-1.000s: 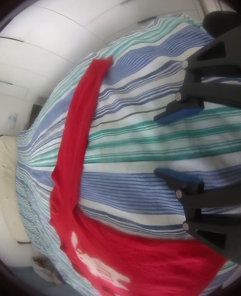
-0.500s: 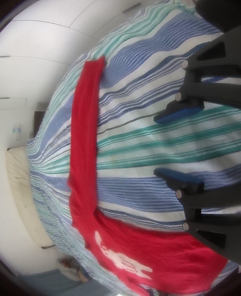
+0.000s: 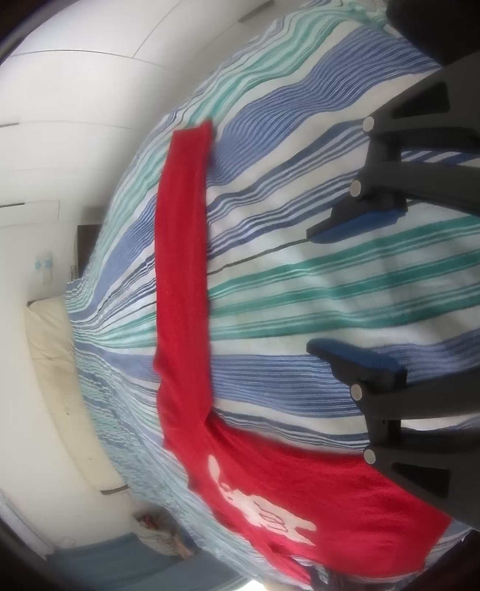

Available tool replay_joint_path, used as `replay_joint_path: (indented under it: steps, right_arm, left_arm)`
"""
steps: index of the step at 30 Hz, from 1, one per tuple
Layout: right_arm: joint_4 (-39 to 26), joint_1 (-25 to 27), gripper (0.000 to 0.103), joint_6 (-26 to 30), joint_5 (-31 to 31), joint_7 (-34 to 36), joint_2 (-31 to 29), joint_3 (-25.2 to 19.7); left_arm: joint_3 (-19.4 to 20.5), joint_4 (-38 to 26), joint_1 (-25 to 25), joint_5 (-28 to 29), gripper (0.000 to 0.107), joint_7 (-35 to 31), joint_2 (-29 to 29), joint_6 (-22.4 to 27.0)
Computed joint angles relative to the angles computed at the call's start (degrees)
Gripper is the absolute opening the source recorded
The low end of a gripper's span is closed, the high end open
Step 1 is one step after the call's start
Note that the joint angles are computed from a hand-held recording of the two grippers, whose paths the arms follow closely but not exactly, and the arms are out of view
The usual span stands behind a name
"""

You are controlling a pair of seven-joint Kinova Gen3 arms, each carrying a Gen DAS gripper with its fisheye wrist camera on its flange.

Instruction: Fold small clothes

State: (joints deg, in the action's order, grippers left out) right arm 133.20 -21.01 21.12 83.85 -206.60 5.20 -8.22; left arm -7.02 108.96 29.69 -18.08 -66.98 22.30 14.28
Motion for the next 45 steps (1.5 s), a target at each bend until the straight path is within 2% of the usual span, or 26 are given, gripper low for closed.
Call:
replay_joint_path:
  steps: [2,6,9,11,13,15,17,19,22,25,31,37,40,45]
  right_arm:
    - [0.0,0.4,0.054,-1.1,0.5,-0.3,0.3,0.2]
    - [0.0,2.1,0.054,-4.7,4.1,-3.0,0.8,0.7]
    - [-0.1,3.0,0.054,-6.0,3.7,-1.8,1.0,0.2]
    - [-0.7,2.8,0.054,-4.0,-0.5,2.7,1.1,-1.2]
    - [-1.9,-0.2,0.059,0.6,-5.1,7.4,2.0,-1.1]
    - [-3.6,-2.7,0.066,4.8,-9.4,11.7,3.1,-0.9]
    - [-4.7,-4.4,0.068,7.1,-10.7,13.2,3.9,-0.2]
    - [-6.0,-5.6,0.071,9.1,-11.9,14.8,5.3,0.5]
    - [-7.6,-4.5,0.077,7.5,-15.1,18.6,7.9,1.2]
    - [-6.6,-7.3,0.083,6.0,-12.7,15.8,8.7,4.6]
    - [-6.1,-8.8,0.090,8.9,-8.3,11.6,10.7,4.1]
    - [-5.9,-8.8,0.093,10.5,-7.2,10.0,11.2,3.0]
    - [-6.2,-8.8,0.094,11.0,-7.3,9.9,11.6,2.8]
    - [-6.1,-8.7,0.095,11.0,-7.0,9.2,11.7,2.7]
  left_arm:
    - [0.2,0.5,-0.2,0.0,0.103,0.4,-0.4,-0.3]
    - [9.3,-1.9,-6.6,-3.2,0.103,6.8,-1.3,6.5]
    - [11.3,-1.5,-5.8,-5.6,0.103,13.8,-2.9,8.1]
    - [8.0,-0.2,-1.5,-5.2,0.103,18.5,-4.3,6.5]
    - [3.6,-0.9,3.8,-6.0,0.103,23.1,-4.7,7.9]
    - [-1.3,-2.1,9.1,-7.2,0.103,27.8,-3.7,9.6]
    - [-6.6,-3.0,14.1,-7.8,0.103,31.5,-1.3,10.3]
    - [-9.0,-3.9,16.0,-6.3,0.103,31.5,1.0,10.8]
    - [-13.7,-3.2,20.3,-6.2,0.103,32.0,2.2,9.0]
    - [-12.2,-3.1,18.9,-5.8,0.103,33.0,1.7,9.6]
    - [-10.3,-5.3,19.2,-8.0,0.103,39.0,2.2,14.7]
    - [-6.6,-6.7,16.5,-8.7,0.103,39.2,2.4,17.5]
    - [-7.5,-7.0,18.0,-10.4,0.103,40.6,3.0,18.2]
    - [-6.6,-9.2,18.7,-12.5,0.102,42.5,3.5,22.5]
